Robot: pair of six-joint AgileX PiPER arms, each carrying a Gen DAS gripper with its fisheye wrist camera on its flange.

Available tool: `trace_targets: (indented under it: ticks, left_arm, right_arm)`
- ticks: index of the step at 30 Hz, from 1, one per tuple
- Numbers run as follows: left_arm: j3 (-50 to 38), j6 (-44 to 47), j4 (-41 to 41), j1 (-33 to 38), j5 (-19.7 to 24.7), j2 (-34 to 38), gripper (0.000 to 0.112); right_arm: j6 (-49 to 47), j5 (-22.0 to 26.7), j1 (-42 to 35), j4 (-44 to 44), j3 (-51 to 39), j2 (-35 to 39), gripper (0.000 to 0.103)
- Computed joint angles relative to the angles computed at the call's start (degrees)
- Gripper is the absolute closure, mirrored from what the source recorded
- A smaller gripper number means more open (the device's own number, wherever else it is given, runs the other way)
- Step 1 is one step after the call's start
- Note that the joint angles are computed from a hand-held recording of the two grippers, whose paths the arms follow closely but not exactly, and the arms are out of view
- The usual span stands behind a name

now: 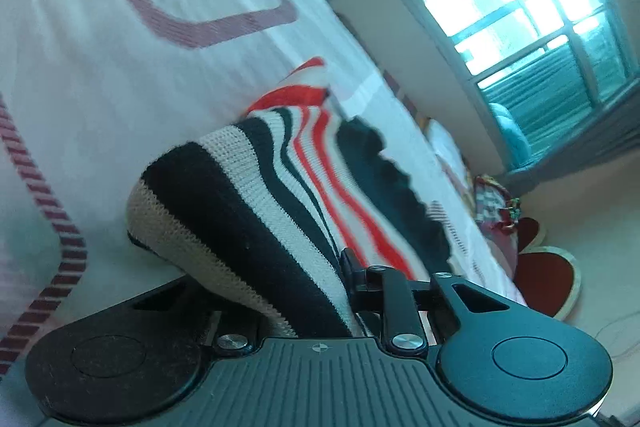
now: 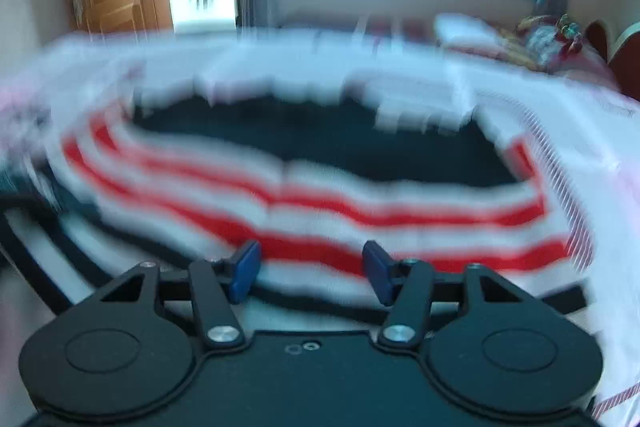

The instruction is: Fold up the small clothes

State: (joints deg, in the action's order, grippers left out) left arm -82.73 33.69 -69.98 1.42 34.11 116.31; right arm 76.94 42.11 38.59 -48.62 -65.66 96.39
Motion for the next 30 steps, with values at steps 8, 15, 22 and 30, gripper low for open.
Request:
trace_targets:
  ticks: [8,15,22,30]
  left_arm:
    - [-4.16,21.37,-8.38,-5.93,0.48,-2.62,0.091]
    - [-16.93,18.20,2.18,-16.46,7.23,2.39,0.091]
    - [-19.54,12.00,19.55,-24.81,7.01,4.56,0.087]
    - [-15.82,11.59,17.84,-22.73,12.91,-2.70,0.067]
  right_arm:
    - [5.10,-1.86,0.92,-4.53,3.74,-2.71,0.046]
    - [15.07,-0.57,0.35,-9.48,13.17,-15.27,0.045]
    - [10.57,2.00,-4.32,0.34,23.15,-30.03,0.044]
    - [9.40,4.82,-2.21,4.98,27.65,-39.95,0.045]
